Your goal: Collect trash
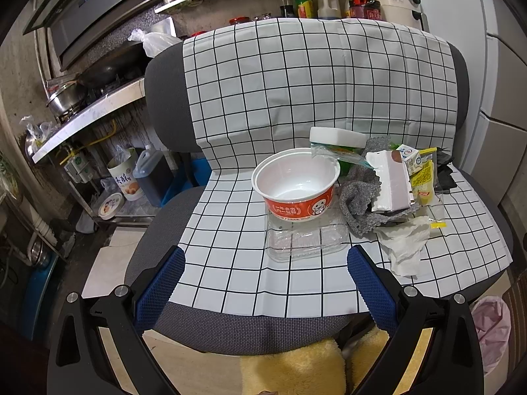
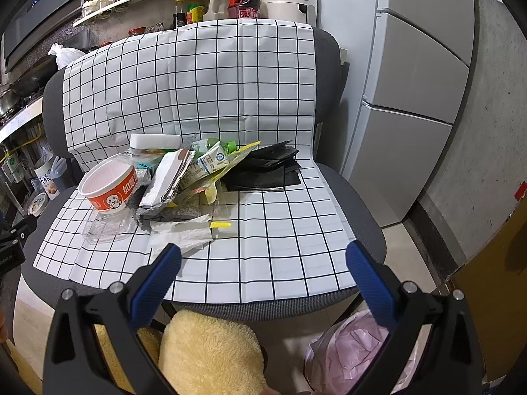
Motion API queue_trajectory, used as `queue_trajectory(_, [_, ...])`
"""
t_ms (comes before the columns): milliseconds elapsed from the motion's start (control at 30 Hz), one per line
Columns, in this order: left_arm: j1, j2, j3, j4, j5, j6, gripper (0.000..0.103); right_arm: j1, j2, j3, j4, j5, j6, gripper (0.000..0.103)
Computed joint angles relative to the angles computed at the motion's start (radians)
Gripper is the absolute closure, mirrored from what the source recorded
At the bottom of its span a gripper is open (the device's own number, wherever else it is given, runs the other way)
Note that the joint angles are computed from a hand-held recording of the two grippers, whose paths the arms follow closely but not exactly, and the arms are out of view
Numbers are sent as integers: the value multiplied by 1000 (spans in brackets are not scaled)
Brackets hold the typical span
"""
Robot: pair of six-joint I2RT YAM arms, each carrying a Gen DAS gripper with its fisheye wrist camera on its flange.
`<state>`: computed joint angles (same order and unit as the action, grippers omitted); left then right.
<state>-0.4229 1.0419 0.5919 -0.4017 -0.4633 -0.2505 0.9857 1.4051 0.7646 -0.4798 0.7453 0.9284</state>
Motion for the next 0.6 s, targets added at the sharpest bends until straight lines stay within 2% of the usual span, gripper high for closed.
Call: queue_trajectory(600, [0, 1, 1, -1, 0, 1, 6, -4, -6, -5, 0, -4, 5, 6])
